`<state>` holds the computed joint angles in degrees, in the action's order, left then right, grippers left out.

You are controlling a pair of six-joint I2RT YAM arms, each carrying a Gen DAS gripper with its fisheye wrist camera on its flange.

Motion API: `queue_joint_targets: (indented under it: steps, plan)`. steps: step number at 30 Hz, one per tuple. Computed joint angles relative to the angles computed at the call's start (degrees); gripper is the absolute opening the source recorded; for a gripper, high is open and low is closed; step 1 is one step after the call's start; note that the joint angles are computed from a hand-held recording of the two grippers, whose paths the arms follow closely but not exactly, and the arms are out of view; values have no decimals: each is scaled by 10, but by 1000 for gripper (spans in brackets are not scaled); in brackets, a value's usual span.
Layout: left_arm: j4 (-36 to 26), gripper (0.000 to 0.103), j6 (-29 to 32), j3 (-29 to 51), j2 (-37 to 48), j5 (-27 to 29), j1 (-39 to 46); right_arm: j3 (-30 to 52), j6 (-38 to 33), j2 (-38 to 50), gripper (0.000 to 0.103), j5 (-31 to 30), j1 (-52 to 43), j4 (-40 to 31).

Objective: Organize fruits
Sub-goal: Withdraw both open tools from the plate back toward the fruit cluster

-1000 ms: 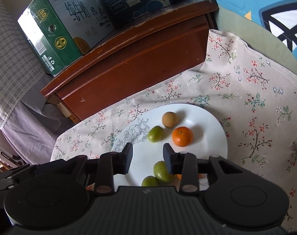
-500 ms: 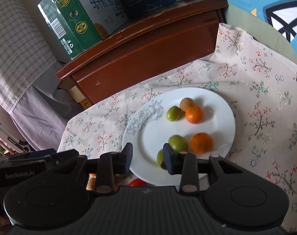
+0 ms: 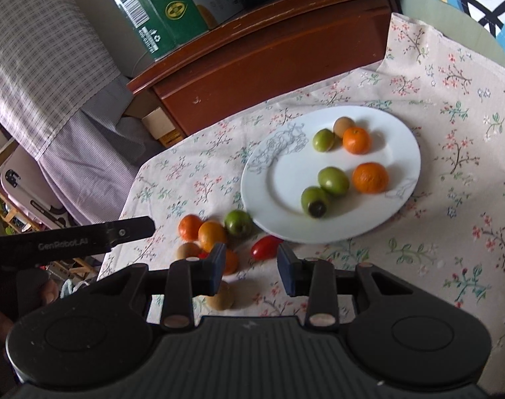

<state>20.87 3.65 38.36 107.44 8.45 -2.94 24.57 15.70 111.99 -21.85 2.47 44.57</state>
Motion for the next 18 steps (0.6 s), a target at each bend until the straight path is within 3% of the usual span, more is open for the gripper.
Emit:
queue_joint_targets:
  steps: [18]
  plan:
    - [22,81,13,-3,39,24,30,13,-26,61,36,-1,62,19]
